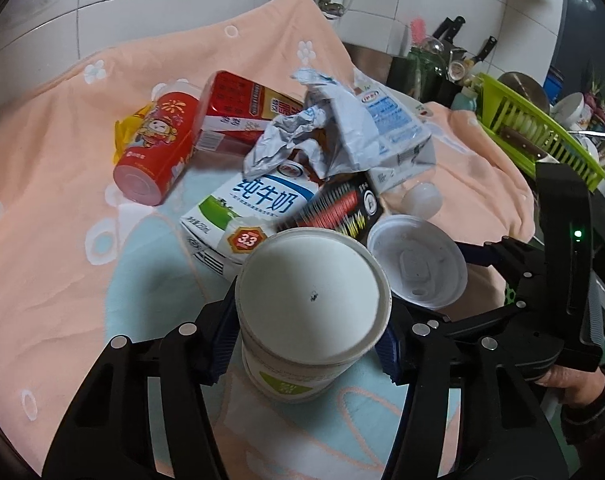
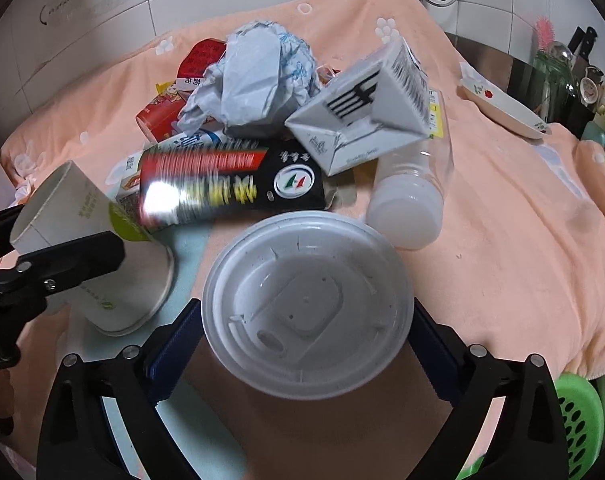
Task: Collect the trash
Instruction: 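Grasp the white paper cup with the left tool while the right tool grasps the white plastic lid, then carry cup and lid over the green basket and open both tools to drop them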
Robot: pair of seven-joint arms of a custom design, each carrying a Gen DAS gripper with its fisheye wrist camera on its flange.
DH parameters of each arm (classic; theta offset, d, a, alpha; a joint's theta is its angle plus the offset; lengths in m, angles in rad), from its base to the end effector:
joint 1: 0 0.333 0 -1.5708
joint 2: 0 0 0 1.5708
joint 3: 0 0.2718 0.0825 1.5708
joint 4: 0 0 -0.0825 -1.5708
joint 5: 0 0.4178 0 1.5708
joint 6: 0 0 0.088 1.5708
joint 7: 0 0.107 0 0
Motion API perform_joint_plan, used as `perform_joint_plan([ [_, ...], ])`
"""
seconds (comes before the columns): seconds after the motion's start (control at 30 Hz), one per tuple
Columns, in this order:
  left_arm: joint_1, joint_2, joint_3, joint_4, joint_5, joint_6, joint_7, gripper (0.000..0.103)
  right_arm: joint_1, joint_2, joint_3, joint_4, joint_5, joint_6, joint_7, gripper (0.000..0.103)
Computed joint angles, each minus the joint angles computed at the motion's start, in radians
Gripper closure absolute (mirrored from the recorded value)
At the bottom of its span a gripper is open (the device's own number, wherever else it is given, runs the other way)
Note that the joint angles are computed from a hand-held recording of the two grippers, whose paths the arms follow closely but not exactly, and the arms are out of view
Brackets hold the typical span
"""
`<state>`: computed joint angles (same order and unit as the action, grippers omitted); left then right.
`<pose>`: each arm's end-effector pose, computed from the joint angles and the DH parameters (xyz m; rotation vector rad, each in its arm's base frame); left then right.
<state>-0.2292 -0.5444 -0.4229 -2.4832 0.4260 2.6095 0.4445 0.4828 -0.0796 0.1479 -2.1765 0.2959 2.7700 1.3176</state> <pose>0.3828 -0.3095 0.4792 -1.9255 1.6467 -0.8377 0.4898 0.3433 0.4412 -2.2132 1.0993 -0.2863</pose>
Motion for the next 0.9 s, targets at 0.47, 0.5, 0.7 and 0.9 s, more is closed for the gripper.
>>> perform_joint_plan([
  [0.47, -0.033, -0.074, -0.014, -0.028, -0.028, 0.003, -0.005, 0.046, 0.03, -0.132, -0.03, -0.127, 0.132, 0.035, -0.051, 0.014],
  [0.5, -0.039, -0.081, -0.012, -0.032, -0.032, 0.007, 0.0, 0.046, 0.038, -0.164, -0.04, -0.157, 0.153, 0.042, -0.06, 0.014],
  [0.7, -0.058, -0.046, -0.034, 0.012, -0.046, 0.049, 0.012, 0.046, 0.047, -0.351, -0.085, -0.333, 0.171, 0.065, -0.029, 0.014],
  [0.9, -0.069, 0.098, -0.068, 0.128, -0.027, 0.096, 0.032, 0.046, -0.023, -0.525, -0.096, -0.501, 0.054, 0.073, 0.096, 0.013],
])
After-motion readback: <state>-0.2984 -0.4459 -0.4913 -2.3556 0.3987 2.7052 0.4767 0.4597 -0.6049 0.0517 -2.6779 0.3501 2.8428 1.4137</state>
